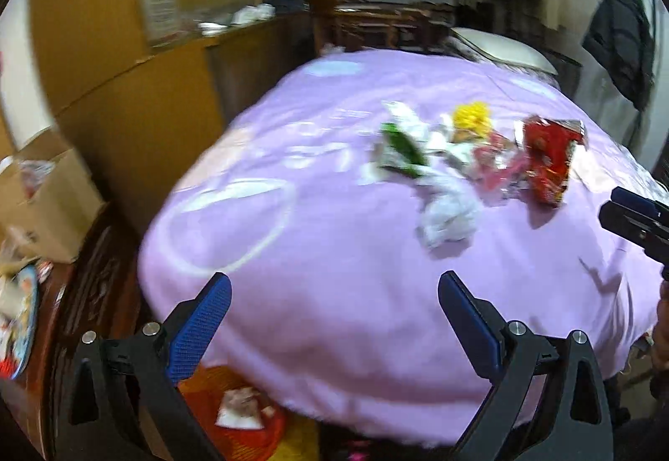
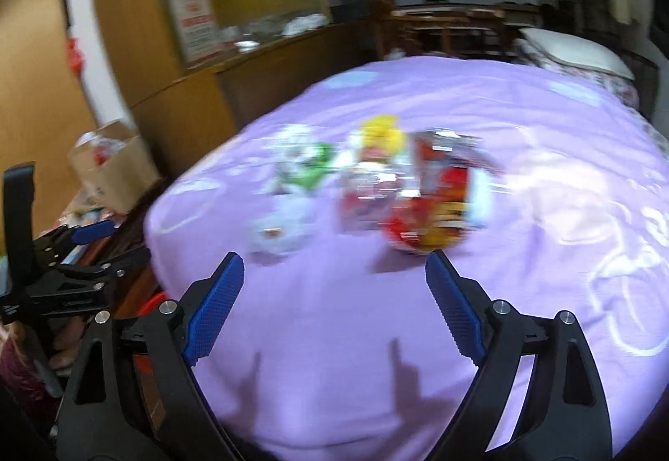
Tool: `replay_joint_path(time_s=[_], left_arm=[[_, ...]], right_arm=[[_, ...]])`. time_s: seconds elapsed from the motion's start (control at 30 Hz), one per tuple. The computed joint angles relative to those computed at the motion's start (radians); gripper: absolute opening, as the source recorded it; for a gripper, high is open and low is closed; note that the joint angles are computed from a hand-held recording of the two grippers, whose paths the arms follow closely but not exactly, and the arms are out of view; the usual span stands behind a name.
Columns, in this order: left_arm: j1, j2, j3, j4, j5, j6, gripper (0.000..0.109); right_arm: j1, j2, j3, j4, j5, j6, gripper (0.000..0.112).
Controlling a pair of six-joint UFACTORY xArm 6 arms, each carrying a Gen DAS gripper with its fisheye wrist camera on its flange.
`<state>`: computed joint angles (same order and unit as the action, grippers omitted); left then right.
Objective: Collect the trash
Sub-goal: 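Return both tools to the bed above the remaining trash, then grasp the crumpled white plastic bag with the left tool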
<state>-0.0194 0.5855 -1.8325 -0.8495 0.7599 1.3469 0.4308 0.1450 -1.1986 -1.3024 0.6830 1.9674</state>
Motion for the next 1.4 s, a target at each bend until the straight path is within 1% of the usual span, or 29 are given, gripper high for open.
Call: replay_joint_path(time_s=[0.03, 0.1, 0.2, 0.33, 0.43, 0.5, 0.6, 0.63, 0.73, 0.9, 1.0, 1.1, 1.13, 1.3, 1.4], left_arm=[[-0.018, 0.008, -0.005, 0.01, 0.003, -0.01, 0.097], [-0.053, 0.032, -0.031, 0.04, 0.014, -0.048, 0.097], [-0.093, 0.07, -0.07, 0.068, 0.038, -0.086, 0.097], [-0.139, 0.121, -0.125, 0.107, 0.046, -0.131, 0.097], [-0.163, 0.179, -0.198, 0.141, 0.063, -0.184, 0.097], [-0.171, 0.228, -0.263, 0.169, 0.077, -0.231, 0.097], [-0.177, 0.294, -0.355, 0.208, 0.102, -0.3, 0.097], [-0.177, 0.311, -0.377, 0.215, 0.101, -0.314, 0.097], [-0.182, 0.316, -0.362, 0.211, 0.04, -0.299, 0.097], [-0.176, 0.309, -0.338, 0.181, 0.015, -0.264, 0.097], [-0.174, 0.306, -0.332, 0.174, 0.013, -0.258, 0.097], [-0.166, 0.316, -0.359, 0.173, 0.049, -0.271, 0.097], [-0.159, 0.312, -0.359, 0.164, 0.062, -0.265, 0.095], [-0.145, 0.291, -0.343, 0.126, 0.107, -0.232, 0.08], [-0.142, 0.28, -0.337, 0.107, 0.14, -0.21, 0.062]], right_arm=[[-0.007, -0.008, 0.017, 0.007, 0.027, 0.006, 0.087], [-0.027, -0.031, 0.062, 0.007, 0.049, 0.032, 0.087], [-0.074, -0.066, 0.127, 0.014, 0.049, 0.072, 0.087], [-0.128, -0.1, 0.19, 0.021, 0.031, 0.117, 0.087], [-0.153, -0.1, 0.208, 0.026, 0.026, 0.128, 0.087], [-0.164, -0.094, 0.215, 0.031, 0.019, 0.131, 0.088], [-0.185, -0.075, 0.218, 0.031, -0.029, 0.144, 0.088], [-0.182, -0.073, 0.217, 0.02, -0.024, 0.146, 0.09], [-0.179, -0.063, 0.208, 0.014, -0.041, 0.121, 0.093], [-0.185, -0.057, 0.205, 0.024, -0.071, 0.098, 0.097], [-0.184, -0.058, 0.205, 0.017, -0.074, 0.109, 0.097], [-0.185, -0.059, 0.207, 0.012, -0.077, 0.113, 0.097], [-0.184, -0.061, 0.209, 0.009, -0.077, 0.117, 0.097], [-0.191, -0.064, 0.214, -0.005, -0.088, 0.128, 0.097], [-0.191, -0.066, 0.217, -0.011, -0.091, 0.135, 0.097]])
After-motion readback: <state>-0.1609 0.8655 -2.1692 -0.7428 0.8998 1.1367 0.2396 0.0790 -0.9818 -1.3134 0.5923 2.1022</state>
